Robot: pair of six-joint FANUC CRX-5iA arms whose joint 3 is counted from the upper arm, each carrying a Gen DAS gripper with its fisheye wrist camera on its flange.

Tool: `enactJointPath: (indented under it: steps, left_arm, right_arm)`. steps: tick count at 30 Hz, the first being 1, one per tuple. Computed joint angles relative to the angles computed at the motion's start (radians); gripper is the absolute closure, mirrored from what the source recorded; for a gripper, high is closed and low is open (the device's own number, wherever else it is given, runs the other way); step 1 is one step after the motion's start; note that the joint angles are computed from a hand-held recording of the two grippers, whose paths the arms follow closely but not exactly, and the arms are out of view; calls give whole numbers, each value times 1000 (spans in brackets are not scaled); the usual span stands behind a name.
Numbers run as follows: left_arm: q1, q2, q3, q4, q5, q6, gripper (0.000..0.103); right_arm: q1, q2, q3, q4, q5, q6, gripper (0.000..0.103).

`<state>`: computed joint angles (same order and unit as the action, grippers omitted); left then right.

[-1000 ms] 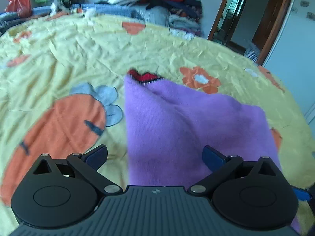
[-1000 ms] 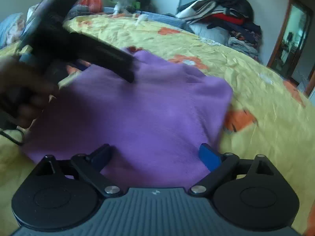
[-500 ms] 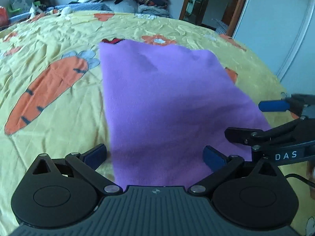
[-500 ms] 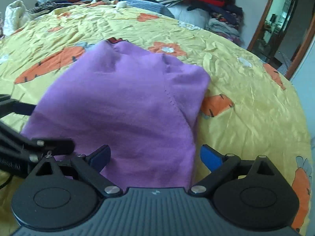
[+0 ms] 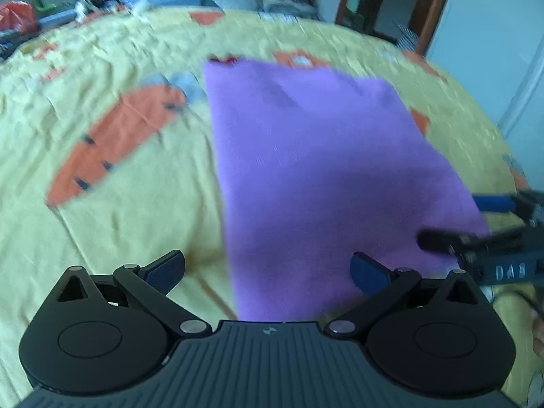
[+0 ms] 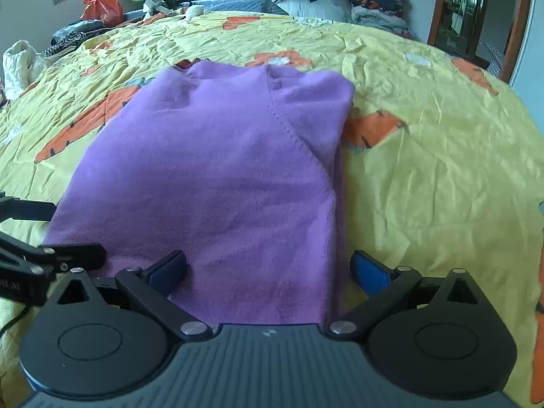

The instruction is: Fold small clothes

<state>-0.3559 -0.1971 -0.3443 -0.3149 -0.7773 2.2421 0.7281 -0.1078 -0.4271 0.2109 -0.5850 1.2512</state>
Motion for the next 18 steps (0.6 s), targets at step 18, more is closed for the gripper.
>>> enactJointPath:
  steps: [18]
  left_arm:
    - [217,278,202,218,73,-207,0]
  right_arm:
    - [-90,177,228,-158,-24,203,0]
